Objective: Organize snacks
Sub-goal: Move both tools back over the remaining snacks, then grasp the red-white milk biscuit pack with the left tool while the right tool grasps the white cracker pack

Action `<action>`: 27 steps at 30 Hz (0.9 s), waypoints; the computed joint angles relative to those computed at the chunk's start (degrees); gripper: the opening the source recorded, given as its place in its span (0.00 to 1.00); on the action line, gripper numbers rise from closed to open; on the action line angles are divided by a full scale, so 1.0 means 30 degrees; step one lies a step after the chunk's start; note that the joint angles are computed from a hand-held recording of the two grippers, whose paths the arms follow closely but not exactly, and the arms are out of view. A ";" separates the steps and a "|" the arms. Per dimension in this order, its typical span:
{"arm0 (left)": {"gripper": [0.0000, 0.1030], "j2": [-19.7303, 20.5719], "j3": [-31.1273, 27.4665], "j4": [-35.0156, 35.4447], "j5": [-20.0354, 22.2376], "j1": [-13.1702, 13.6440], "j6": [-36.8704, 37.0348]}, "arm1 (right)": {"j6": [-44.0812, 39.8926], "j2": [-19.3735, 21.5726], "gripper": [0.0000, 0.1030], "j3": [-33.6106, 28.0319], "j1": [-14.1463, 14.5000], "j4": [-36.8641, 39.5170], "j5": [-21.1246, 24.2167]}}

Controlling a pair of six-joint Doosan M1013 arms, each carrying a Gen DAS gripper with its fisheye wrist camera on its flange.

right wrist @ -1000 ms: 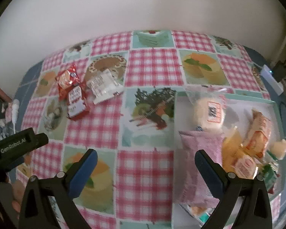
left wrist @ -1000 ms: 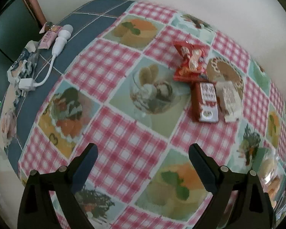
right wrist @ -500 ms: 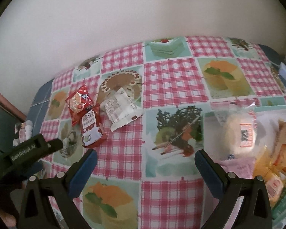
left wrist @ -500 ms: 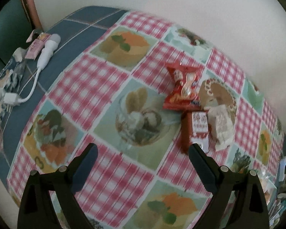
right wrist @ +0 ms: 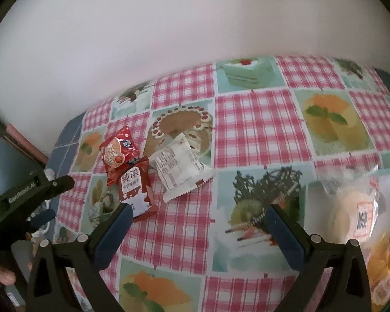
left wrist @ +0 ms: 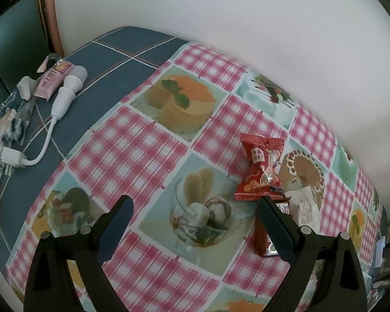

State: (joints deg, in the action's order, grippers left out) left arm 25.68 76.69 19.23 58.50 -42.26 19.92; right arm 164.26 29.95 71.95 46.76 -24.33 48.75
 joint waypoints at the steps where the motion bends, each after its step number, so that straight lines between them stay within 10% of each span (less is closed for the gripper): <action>1: 0.93 0.0048 -0.0001 -0.0127 -0.0194 0.0046 0.0122 | -0.0251 0.0125 1.00 -0.0189 0.0040 -0.0207 0.0180; 11: 0.93 0.0645 -0.0124 -0.3042 -0.2437 0.0416 0.2174 | -0.3752 0.1736 1.00 -0.2743 -0.0274 0.0487 0.3220; 27: 0.93 0.0904 0.0014 -0.2771 -0.2198 0.0533 0.1045 | -0.8222 0.4345 0.99 -0.6436 -0.0853 0.1956 0.6459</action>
